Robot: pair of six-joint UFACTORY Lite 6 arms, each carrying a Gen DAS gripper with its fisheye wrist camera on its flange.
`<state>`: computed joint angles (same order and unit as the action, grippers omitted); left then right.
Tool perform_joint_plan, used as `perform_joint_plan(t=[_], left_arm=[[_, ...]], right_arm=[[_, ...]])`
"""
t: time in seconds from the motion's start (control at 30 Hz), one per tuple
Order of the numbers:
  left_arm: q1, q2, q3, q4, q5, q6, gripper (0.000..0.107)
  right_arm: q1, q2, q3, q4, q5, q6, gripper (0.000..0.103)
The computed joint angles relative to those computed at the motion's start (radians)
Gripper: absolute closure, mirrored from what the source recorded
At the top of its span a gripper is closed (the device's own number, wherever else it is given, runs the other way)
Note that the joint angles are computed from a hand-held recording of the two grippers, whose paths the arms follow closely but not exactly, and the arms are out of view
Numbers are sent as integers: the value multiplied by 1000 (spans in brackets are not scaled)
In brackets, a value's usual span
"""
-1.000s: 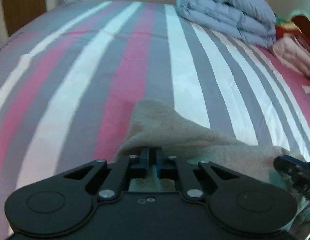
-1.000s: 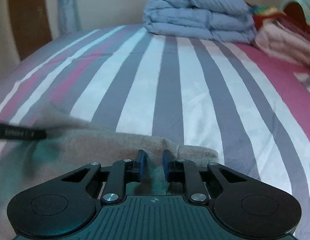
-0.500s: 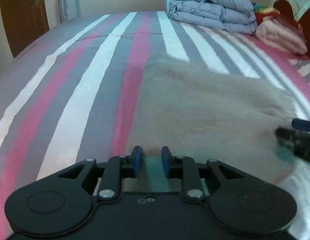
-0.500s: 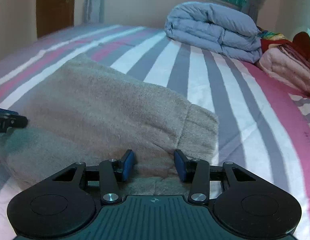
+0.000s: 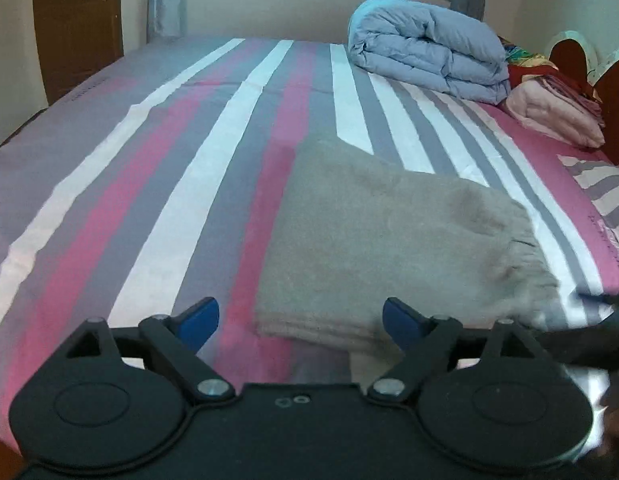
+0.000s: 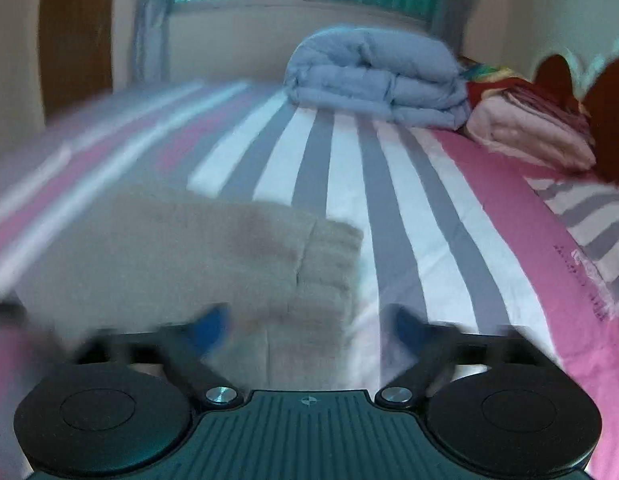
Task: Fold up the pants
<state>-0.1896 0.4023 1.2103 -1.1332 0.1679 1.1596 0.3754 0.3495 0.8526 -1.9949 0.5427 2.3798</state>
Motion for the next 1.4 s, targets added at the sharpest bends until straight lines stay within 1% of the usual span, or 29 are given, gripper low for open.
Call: perform_joint_plan(t=[0.03, 0.07, 0.1, 0.13, 0.17, 0.2, 0.23, 0.27, 0.3, 0.37, 0.4, 0.47, 0.5, 0.57, 0.6, 0.63, 0.67, 0.73, 0.8, 0.83, 0.9, 0.97, 1.03, 1.1, 1.17, 1.2, 1.3, 1.33, 1.4], left_arm=[[0, -35, -22, 105, 15, -105, 23], [0, -89, -58, 203, 30, -209, 20], [-2, -151, -97, 296, 39, -314, 18], [-6, -226, -145, 387, 42, -419, 11], [-15, -296, -193, 476, 31, -523, 10], [-21, -369, -238, 579, 28, -628, 10], [-32, -450, -294, 683, 16, -733, 10], [-47, -506, -328, 788, 5, -837, 10], [-63, -591, -386, 893, -4, -932, 10], [-95, -716, -459, 1102, 4, -1129, 10], [-113, -790, -498, 1207, 18, -1234, 10], [-163, -927, -569, 1414, 55, -1443, 10], [-189, -978, -596, 1513, 68, -1548, 10], [-274, -1087, -641, 1711, 140, -1757, 10], [-332, -1128, -652, 1808, 201, -1862, 10], [-390, -1163, -657, 1883, 262, -1947, 10], [-445, -1206, -670, 1926, 314, -1991, 10], [-497, -1269, -687, 1917, 362, -1985, 10], [-604, -1335, -702, 1979, 484, -2086, 10], [-632, -1365, -713, 1989, 514, -2112, 10], [-654, -1453, -742, 1960, 540, -2096, 10], [-687, -1510, -763, 1967, 573, -2115, 10], [-795, -1540, -778, 2045, 667, -2213, 10], [-937, -1546, -784, 2122, 792, -2310, 10], [-1100, -1562, -789, 2176, 937, -2386, 10], [-1158, -1565, -792, 2191, 988, -2417, 10], [-1270, -1591, -801, 2205, 1083, -2461, 10], [-1319, -1597, -804, 2214, 1129, -2485, 10], [-1370, -1601, -810, 2226, 1181, -2516, 10]], right_arm=[[-19, 40, 19, 22, -72, -53, 0], [-23, 39, 2, 29, -101, -63, 3], [-5, -4, -46, 45, -89, -32, 3], [24, -89, -123, 23, -51, 41, 3], [63, -194, -205, -6, -11, 137, 2], [103, -299, -278, -28, 22, 191, 2], [140, -403, -333, -11, 39, 204, 2], [210, -508, -383, 48, 91, 180, 0], [290, -613, -412, 149, 131, 114, 0], [499, -802, -451, 357, 268, -28, 0], [604, -871, -456, 427, 346, -77, 0], [813, -930, -423, 544, 549, -130, 0], [916, -932, -410, 581, 654, -119, 0], [1100, -860, -339, 658, 857, -78, 0], [1149, -806, -284, 687, 916, -82, 0], [1171, -792, -260, 705, 948, -104, 0], [1220, -740, -215, 735, 1001, -107, 0], [1302, -650, -168, 765, 1091, -92, 0], [1341, -597, -145, 784, 1119, -81, 0], [1361, -570, -126, 797, 1133, -65, 0], [1405, -536, -115, 818, 1163, -15, 0], [1449, -507, -106, 866, 1205, 48, 0], [1474, -499, -105, 895, 1215, 75, 0], [1493, -482, -88, 926, 1234, 72, 0], [1526, -449, -68, 970, 1260, 105, 0], [1536, -444, -69, 979, 1257, 123, 0], [1557, -433, -74, 1007, 1244, 157, 0], [1561, -427, -73, 1014, 1246, 160, 0], [1569, -409, -63, 1028, 1259, 169, 0]])
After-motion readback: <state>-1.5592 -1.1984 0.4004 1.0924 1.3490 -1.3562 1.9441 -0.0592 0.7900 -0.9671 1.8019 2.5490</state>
